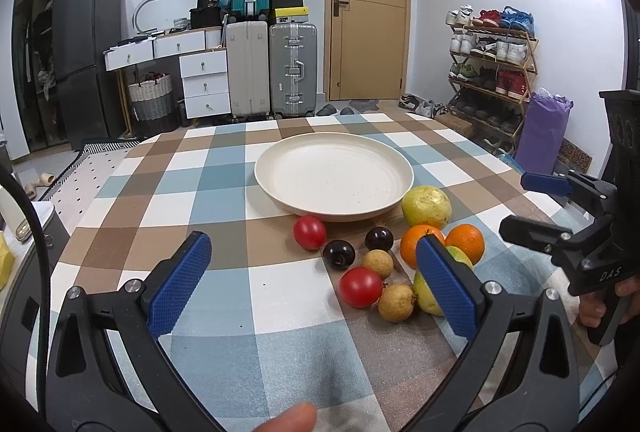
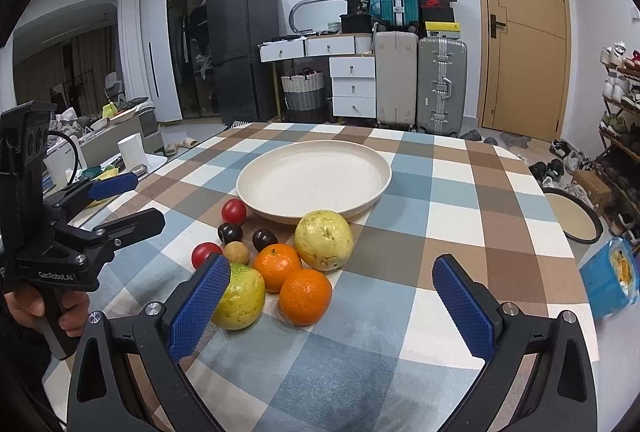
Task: Organize fruits
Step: 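Close the right gripper on a tangerine while the left gripper grasps a red tomato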
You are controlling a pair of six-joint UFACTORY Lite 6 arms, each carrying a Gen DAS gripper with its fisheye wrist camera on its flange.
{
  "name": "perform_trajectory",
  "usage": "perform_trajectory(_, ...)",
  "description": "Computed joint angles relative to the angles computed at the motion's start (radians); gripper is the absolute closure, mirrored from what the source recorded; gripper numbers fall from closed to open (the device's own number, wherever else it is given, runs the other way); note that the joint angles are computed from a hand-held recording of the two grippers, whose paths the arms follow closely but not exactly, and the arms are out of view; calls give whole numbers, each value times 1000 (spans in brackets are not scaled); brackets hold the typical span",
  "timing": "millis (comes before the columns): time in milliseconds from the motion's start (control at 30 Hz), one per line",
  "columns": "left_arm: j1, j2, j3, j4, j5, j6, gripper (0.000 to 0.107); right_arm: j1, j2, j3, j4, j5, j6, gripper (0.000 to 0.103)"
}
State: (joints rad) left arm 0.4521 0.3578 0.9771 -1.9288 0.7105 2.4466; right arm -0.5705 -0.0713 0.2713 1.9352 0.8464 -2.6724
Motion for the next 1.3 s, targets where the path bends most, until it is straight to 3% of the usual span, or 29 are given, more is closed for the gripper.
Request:
perform_trajectory(200, -12, 39, 59, 143, -27, -122, 5, 80, 20, 28, 30, -104, 11, 0)
perform_trajectory(467, -46, 44, 59, 205, -67, -148, 5, 108, 58, 74, -28, -184, 66, 1)
perform_trajectory(633, -59, 66, 88, 286, -108, -232, 5, 106, 133, 146, -130, -213, 159, 10)
perform_trajectory(700, -63, 80, 105, 322, -117, -272, 5, 116, 161, 171, -148, -226, 183, 19)
perform_trajectory(833, -73, 127, 171, 397, -148, -389, 5, 140, 216, 220, -191, -248, 240, 23)
perform_trajectory(1000, -82, 210, 278, 513, -174, -560, 5, 164, 268, 253, -191, -254, 251, 35)
perform_trajectory(1300, -107, 332, 447, 700, -170, -824, 8, 147, 313, 298, -280, -190, 329, 46)
